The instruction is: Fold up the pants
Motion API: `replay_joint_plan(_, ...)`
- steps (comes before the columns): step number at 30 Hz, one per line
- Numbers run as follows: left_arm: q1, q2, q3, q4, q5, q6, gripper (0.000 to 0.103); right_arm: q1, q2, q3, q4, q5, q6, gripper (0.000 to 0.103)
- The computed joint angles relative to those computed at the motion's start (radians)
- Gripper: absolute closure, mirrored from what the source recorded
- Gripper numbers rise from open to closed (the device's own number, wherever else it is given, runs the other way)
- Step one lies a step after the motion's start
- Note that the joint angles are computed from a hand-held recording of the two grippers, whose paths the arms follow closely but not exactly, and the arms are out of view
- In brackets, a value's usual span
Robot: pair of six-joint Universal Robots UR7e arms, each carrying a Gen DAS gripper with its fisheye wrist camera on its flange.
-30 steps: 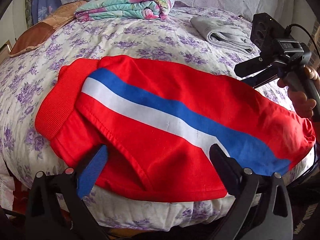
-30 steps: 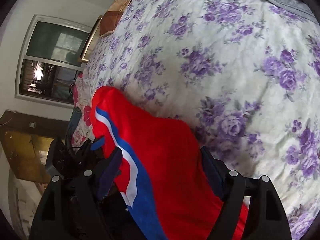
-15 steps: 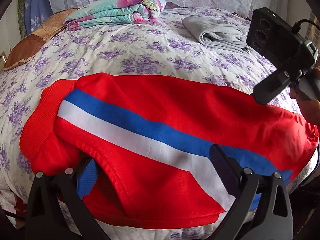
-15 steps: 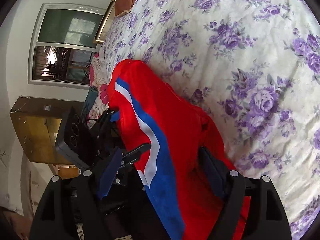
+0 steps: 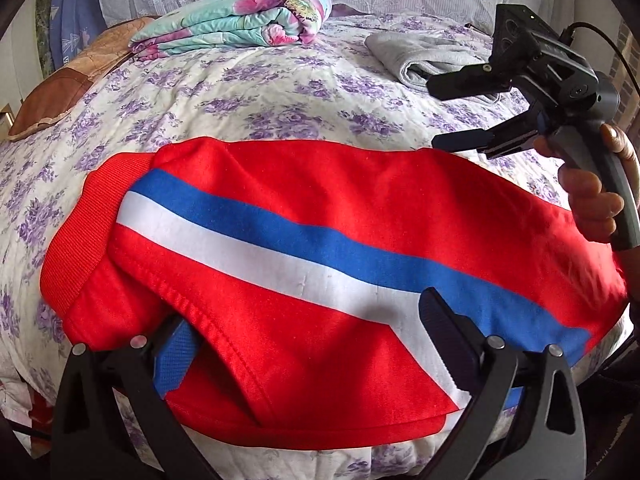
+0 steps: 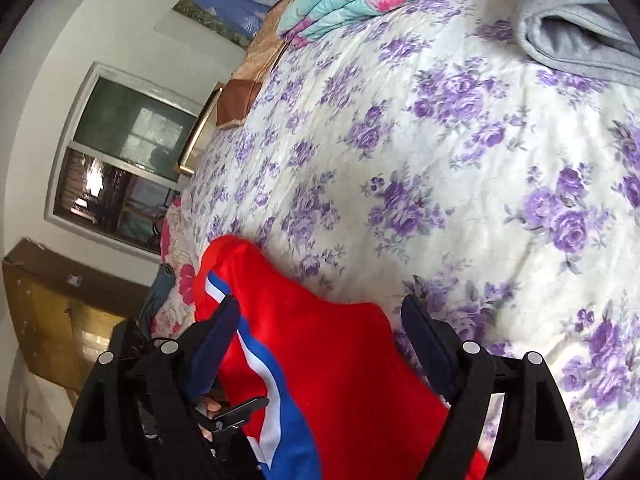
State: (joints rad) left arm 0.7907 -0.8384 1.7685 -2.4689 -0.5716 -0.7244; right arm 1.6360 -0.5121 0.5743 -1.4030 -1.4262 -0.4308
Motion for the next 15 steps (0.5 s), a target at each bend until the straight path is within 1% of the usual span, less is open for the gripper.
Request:
replay_joint_plan(1, -0.002, -0.002, 0.001, 0.005, 0.003, -0.009, 0.005, -0.003, -0.009, 0.007, -0.022, -0.003, 0.018, 0.019)
replay_joint_plan(2, -0.003, -0.006, 0.004, 0.005, 0.003, -0.018, 0.005, 0.0, -0.038, 0.054, -0.084, -0.022, 0.018, 0.019)
replay_joint_plan(3, -0.008, -0.014, 0.011, 0.003, 0.006, -0.03, 0.005, 0.003, -0.063, 0.087, -0.107, -0.021, 0.003, 0.019)
replay_joint_plan(4, -0.014, -0.019, 0.018, -0.009, 0.012, -0.03, 0.005, 0.001, -0.078, 0.101, -0.09, 0.012, -0.013, 0.019)
replay_joint_plan(6, -0.027, -0.029, 0.032, -0.019, 0.043, -0.03, 0.005, -0.003, -0.13, 0.176, -0.065, 0.082, -0.047, 0.019)
replay_joint_plan(7, -0.029, -0.029, 0.027, 0.029, 0.066, -0.059, 0.005, -0.003, -0.16, 0.234, -0.069, 0.097, -0.061, 0.019)
replay_joint_plan(8, -0.022, -0.03, 0.013, 0.119, 0.084, -0.12, 0.005, -0.002, -0.186, 0.295, -0.095, 0.08, -0.053, 0.02)
replay_joint_plan(9, -0.004, -0.029, 0.004, 0.177, 0.082, -0.167, 0.005, 0.001, -0.208, 0.363, -0.156, 0.026, -0.017, 0.02)
replay_joint_plan(10, 0.014, -0.033, 0.005, 0.192, 0.065, -0.186, 0.004, 0.002, -0.221, 0.423, -0.225, -0.041, 0.027, 0.024)
replay_joint_plan(11, 0.017, -0.033, 0.017, 0.166, 0.077, -0.175, 0.004, -0.006, -0.232, 0.477, -0.291, -0.071, 0.035, 0.031)
replay_joint_plan(12, 0.013, -0.029, 0.021, 0.16, 0.101, -0.171, 0.004, -0.017, -0.255, 0.527, -0.369, -0.059, 0.009, 0.041)
replay_joint_plan(13, 0.01, -0.028, 0.011, 0.195, 0.106, -0.197, 0.004, -0.022, -0.288, 0.576, -0.443, -0.058, 0.005, 0.037)
replay_joint_plan(14, 0.004, -0.029, 0.009, 0.203, 0.115, -0.213, 0.004, -0.03, -0.329, 0.625, -0.496, -0.041, 0.015, 0.033)
replay_joint_plan(15, -0.003, -0.031, 0.013, 0.2, 0.126, -0.223, 0.004, -0.043, -0.382, 0.68, -0.545, 0.006, 0.003, 0.031)
